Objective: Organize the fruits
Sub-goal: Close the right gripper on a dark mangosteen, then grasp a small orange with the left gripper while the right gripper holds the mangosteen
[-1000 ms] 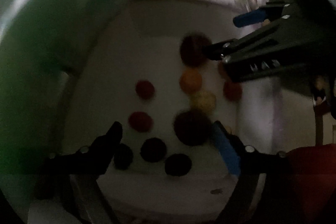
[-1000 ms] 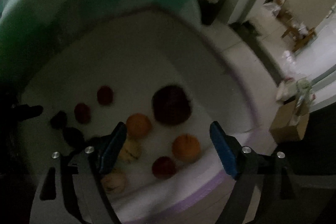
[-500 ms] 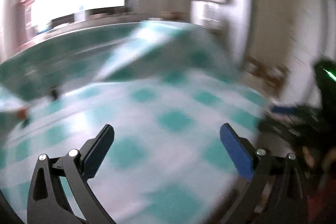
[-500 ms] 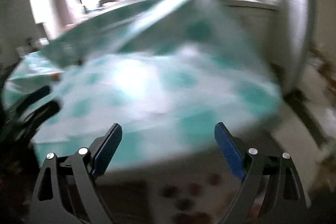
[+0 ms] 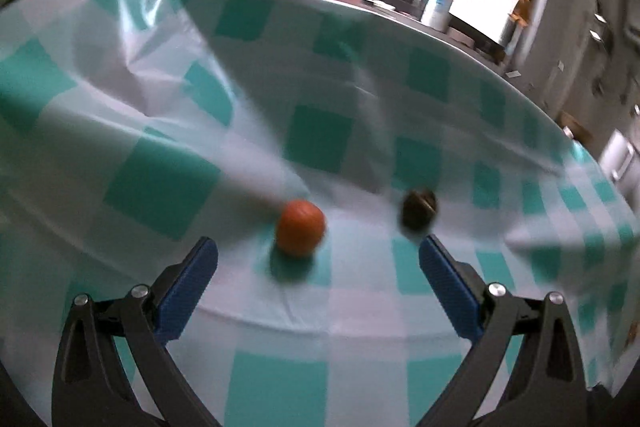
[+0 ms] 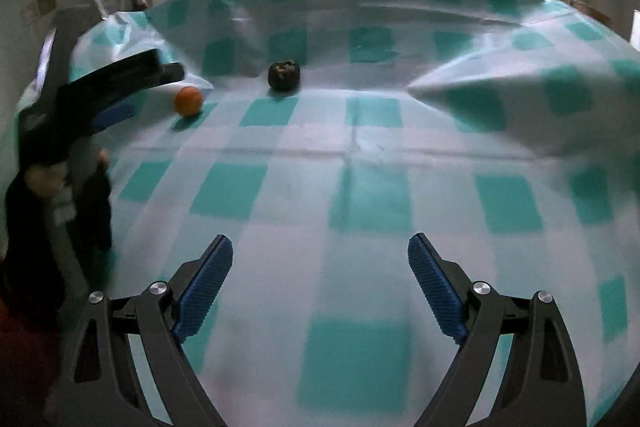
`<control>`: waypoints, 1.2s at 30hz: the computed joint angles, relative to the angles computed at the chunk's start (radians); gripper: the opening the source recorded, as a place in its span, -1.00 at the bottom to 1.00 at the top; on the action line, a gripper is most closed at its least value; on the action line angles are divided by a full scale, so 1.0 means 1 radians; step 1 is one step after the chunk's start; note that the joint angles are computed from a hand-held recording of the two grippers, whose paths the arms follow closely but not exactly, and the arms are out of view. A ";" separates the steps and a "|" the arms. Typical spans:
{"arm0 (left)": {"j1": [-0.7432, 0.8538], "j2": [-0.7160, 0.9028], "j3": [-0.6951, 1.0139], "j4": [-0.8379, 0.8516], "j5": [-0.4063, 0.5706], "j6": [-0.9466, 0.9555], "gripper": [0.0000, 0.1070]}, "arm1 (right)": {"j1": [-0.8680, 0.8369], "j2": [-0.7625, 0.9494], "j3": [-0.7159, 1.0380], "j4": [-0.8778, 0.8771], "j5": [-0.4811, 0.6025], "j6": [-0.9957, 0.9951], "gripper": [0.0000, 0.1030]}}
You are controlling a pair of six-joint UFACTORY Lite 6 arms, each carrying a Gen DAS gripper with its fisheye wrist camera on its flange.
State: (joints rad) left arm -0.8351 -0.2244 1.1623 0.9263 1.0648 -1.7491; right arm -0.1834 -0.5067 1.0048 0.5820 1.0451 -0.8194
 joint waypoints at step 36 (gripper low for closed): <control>0.082 -0.059 -0.140 -0.081 -0.150 0.023 0.88 | 0.218 0.544 0.316 0.223 -0.361 0.206 -0.21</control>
